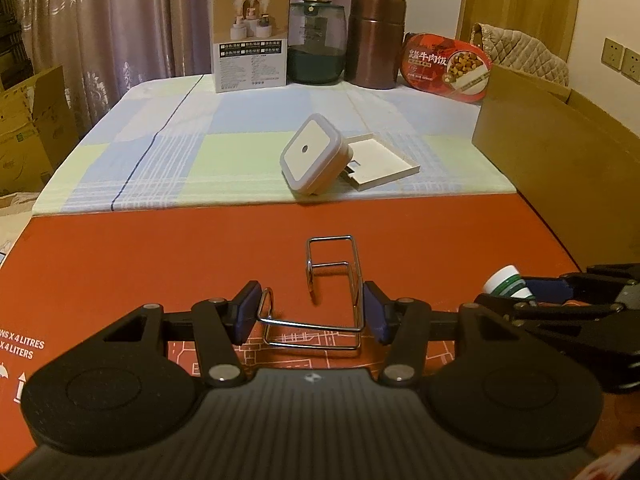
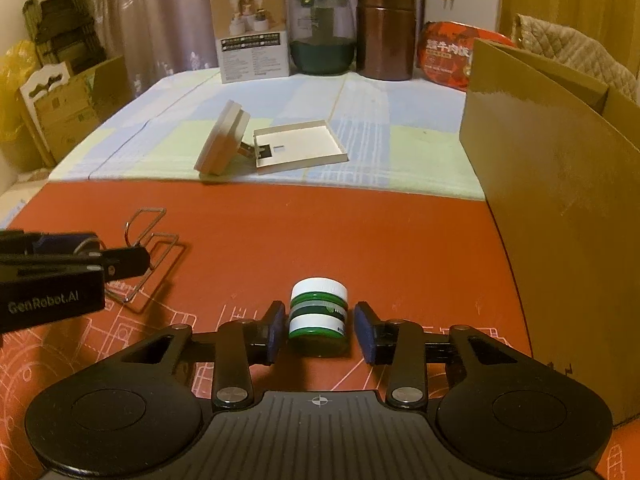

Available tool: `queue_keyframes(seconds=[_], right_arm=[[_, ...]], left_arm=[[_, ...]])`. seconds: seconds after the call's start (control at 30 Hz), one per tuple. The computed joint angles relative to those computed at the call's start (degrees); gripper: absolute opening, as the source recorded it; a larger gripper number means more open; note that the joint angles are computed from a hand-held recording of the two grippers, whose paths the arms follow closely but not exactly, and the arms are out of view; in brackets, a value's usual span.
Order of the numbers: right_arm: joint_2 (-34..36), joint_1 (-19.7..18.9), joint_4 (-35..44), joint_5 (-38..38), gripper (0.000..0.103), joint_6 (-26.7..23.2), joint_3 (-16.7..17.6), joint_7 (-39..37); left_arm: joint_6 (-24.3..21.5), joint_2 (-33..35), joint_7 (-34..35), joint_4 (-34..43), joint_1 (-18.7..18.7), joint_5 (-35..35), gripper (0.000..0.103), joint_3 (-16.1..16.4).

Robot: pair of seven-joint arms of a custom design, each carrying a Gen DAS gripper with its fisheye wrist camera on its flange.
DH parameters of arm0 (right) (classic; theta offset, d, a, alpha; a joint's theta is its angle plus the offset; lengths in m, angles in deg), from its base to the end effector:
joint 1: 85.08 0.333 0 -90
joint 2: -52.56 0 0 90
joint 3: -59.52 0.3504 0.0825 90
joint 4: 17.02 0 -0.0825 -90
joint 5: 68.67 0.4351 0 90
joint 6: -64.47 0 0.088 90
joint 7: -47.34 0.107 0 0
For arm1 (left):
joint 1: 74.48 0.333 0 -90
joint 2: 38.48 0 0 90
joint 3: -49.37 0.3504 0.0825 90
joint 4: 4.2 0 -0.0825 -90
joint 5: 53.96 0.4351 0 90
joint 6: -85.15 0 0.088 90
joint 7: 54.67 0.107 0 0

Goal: Organize rigid objects
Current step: 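Lift and carry the wire holder and green-white jar over the cardboard box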

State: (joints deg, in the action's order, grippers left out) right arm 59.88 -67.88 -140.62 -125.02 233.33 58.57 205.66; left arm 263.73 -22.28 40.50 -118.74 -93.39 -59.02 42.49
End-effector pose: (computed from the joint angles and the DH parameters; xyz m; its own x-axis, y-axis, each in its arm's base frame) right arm 0.5849 0.2277 0.3949 0.0153 -0.9994 -0.0298 -0.7238 0.0095 -0.6900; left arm 0.6348 -0.2915 0.4192 -0.4332 -0.9007 0.0334 -0.6142 0.2679 -0.7423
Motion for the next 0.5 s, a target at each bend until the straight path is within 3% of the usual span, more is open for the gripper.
queue_keyframes(seconds=[0.1, 0.27, 0.5], right_arm=[[0.0, -0.1, 0.0, 1.4, 0.029, 0.2, 0.2, -1.3], [-1.1, 0.2, 0.1, -3.8, 0.029, 1.1, -0.8, 4.1], [-4.8, -1.6, -1.6, -4.2, 0.029, 1.7, 0.7, 5.9]], left_arm=[[0.5, -0.3, 0.8, -0.2, 0.9, -0.6, 0.049, -1.1], [1.2, -0.9, 1.8, -0.5, 1.8, -2.0, 0.049, -2.3], [2.3, -3.9, 1.2, -2.2, 0.0, -2.0, 0.049, -1.4]])
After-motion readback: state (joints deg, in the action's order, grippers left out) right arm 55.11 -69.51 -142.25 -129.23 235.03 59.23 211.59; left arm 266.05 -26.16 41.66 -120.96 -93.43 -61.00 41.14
